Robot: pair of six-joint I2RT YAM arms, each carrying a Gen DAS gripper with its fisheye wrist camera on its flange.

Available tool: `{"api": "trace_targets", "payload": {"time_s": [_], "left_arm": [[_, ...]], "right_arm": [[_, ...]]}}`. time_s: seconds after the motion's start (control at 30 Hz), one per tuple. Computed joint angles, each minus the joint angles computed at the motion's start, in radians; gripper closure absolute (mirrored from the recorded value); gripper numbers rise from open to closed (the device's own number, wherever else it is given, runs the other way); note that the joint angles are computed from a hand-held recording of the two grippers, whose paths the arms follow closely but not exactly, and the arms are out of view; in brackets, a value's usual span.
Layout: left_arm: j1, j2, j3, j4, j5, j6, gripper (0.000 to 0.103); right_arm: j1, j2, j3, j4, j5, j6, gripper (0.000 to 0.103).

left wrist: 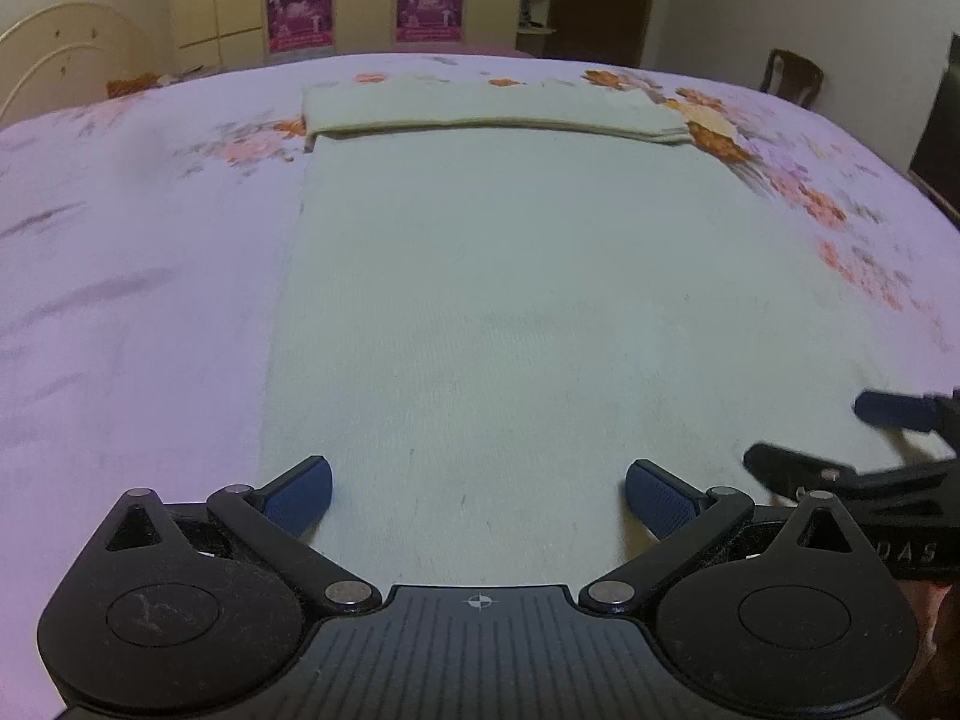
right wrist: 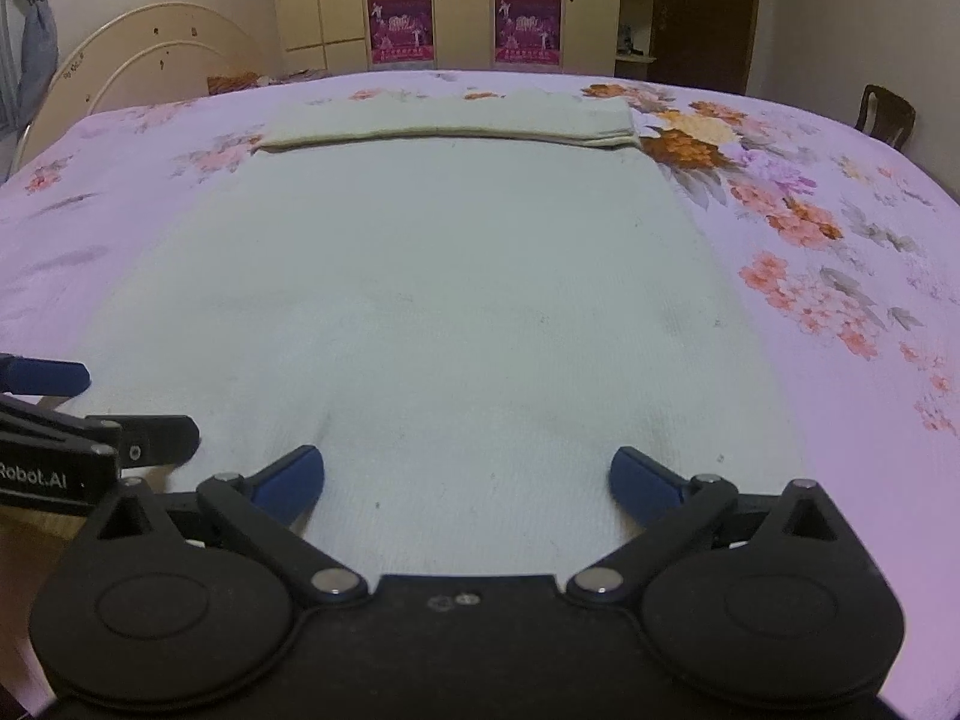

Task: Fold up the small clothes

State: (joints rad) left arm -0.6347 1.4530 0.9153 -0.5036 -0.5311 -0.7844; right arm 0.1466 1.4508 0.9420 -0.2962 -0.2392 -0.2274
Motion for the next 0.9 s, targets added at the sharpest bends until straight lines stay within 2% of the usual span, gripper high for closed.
{"api": "trace_targets", "payload": {"time_s": [0.27, 0.33, 0.43, 0.7, 0.77, 0.9], "left_arm": [[0.004, -0.007, 0.017, -0.06, 0.008, -0.043, 0.0], [0.003, -0.027, 0.011, -0.074, 0.006, -0.062, 0.0], [0.002, -0.064, -0.001, -0.104, -0.013, -0.085, 0.0], [0.037, -0.199, -0.093, -0.167, -0.005, -0.114, 0.001], [0.054, -0.225, -0.124, -0.169, 0.023, -0.114, 0.012], [0.056, -0.279, -0.184, -0.118, 0.053, -0.109, 0.013]], "right_arm": [[0.007, 0.001, 0.024, -0.05, 0.018, -0.024, 0.001], [0.005, -0.006, 0.03, -0.064, 0.023, -0.03, 0.005], [-0.02, -0.016, 0.049, -0.096, -0.004, -0.026, 0.017], [-0.133, -0.01, 0.098, -0.143, -0.022, -0.042, 0.029], [-0.166, 0.003, 0.11, -0.146, -0.013, -0.04, 0.03], [-0.218, 0.019, 0.118, -0.141, 0.008, -0.031, 0.031]]}}
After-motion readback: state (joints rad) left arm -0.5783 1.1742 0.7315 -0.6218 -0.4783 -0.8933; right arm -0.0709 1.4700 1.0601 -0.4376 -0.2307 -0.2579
